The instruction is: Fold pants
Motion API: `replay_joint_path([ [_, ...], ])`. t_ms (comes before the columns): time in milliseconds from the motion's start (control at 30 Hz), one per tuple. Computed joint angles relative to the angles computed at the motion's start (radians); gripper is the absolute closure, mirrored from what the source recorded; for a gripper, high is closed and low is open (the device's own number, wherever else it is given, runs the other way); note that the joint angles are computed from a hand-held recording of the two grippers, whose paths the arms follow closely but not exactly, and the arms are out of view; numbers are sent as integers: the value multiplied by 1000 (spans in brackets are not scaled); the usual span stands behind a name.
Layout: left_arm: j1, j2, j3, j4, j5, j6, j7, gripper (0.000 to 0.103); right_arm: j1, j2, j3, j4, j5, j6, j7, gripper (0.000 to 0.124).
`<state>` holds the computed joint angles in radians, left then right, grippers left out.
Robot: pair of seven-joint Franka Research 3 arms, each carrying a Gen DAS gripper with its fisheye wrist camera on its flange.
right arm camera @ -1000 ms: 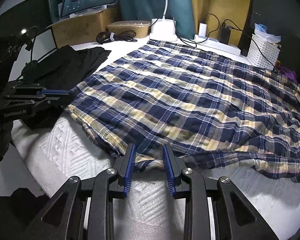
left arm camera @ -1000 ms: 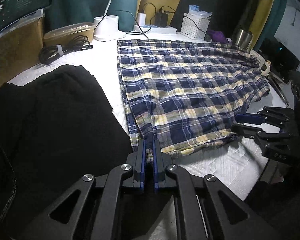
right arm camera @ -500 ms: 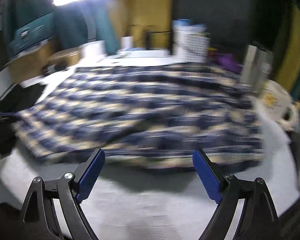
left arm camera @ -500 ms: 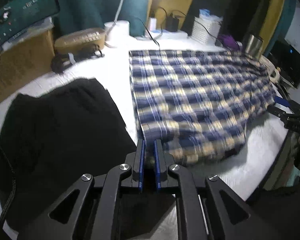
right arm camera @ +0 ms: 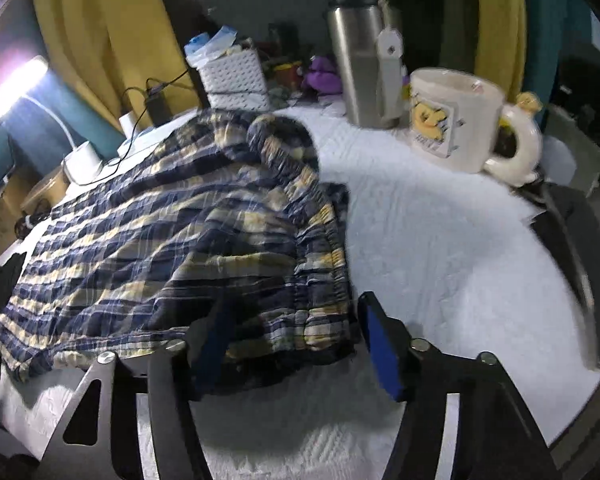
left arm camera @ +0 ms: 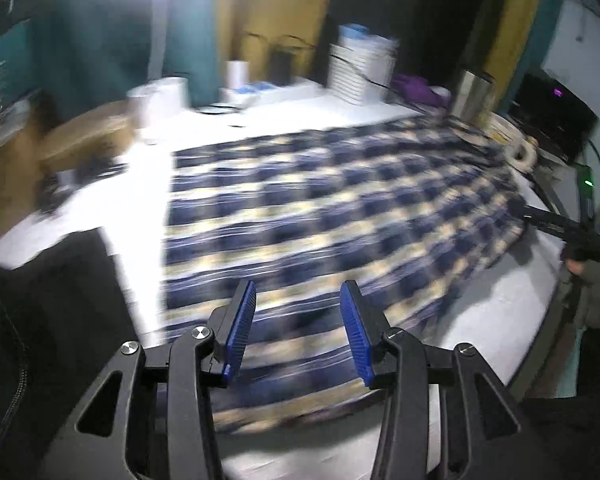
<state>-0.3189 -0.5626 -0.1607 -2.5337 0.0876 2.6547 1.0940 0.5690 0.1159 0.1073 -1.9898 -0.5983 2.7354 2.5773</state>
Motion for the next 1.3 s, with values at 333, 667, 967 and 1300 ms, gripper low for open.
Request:
replay_joint_path([
  [333, -102, 228, -14, 147, -121, -45, 139, 60, 47, -22, 30, -3, -296, -184, 24, 92],
  [667, -98, 182, -22, 124, -141, -109, 179, 60, 20, -89, 63, -67, -350, -187, 97, 89],
  [967, -31, 174, -7, 131, -103, -19, 185, 60, -22, -29, 55, 86, -460, -149, 209, 44],
  [1300, 38, 365, 11, 287, -79, 54, 241, 60, 21, 293, 17, 511, -143, -209, -234, 86],
])
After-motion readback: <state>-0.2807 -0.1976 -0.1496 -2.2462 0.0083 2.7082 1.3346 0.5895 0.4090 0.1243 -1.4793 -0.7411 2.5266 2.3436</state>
